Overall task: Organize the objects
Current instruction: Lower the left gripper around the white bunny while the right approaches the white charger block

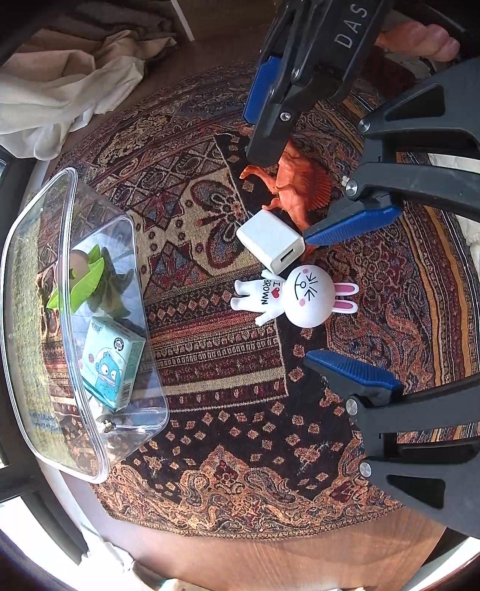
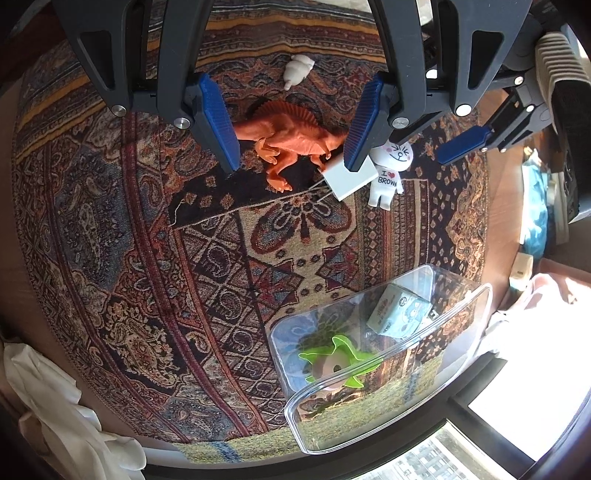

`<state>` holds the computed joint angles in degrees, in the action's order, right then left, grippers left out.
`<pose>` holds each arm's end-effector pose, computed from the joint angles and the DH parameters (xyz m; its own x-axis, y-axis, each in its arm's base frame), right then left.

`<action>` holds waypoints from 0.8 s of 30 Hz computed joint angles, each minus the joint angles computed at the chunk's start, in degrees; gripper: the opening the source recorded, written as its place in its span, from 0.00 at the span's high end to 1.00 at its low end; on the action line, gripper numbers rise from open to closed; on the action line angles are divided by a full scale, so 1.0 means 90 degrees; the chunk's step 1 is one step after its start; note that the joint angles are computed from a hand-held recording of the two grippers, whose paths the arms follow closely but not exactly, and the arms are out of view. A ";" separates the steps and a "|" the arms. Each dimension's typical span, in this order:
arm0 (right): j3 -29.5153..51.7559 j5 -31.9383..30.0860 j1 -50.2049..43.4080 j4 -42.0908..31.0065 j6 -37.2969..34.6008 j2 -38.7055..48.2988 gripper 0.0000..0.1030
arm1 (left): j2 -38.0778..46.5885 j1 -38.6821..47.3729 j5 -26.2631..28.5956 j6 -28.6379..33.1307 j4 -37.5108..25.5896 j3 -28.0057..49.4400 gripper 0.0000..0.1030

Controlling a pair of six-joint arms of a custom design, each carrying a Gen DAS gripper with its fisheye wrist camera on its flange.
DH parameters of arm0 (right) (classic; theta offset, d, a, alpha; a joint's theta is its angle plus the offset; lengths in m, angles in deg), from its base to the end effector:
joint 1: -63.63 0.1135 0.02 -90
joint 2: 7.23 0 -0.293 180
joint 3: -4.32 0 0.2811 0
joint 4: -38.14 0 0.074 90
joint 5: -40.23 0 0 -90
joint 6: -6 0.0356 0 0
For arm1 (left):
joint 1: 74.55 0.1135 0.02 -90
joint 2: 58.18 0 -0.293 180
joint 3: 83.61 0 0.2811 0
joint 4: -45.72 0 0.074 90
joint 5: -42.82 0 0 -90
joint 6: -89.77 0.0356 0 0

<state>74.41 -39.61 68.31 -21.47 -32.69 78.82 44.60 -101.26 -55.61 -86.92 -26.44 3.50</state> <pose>0.2968 0.0180 0.2229 -0.6319 0.7191 -0.2891 0.7306 0.6772 0.0877 0.3236 -0.1570 0.2142 -0.4905 -0.8587 -0.1484 -0.8658 0.4996 -0.0293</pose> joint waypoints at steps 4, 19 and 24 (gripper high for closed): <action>-0.0011 -0.0064 -0.0058 0.0037 -0.0036 0.0051 0.43 | 0.0012 0.0082 0.0143 0.0076 0.0169 -0.0121 0.43; 0.0085 -0.0249 -0.0195 0.0096 -0.0191 0.0372 0.43 | 0.0022 0.0303 0.0545 0.0291 0.0876 -0.0589 0.51; 0.0158 -0.0265 -0.0193 0.0081 -0.0250 0.0464 0.43 | -0.0016 0.0352 0.0681 0.0297 0.1160 -0.0796 0.56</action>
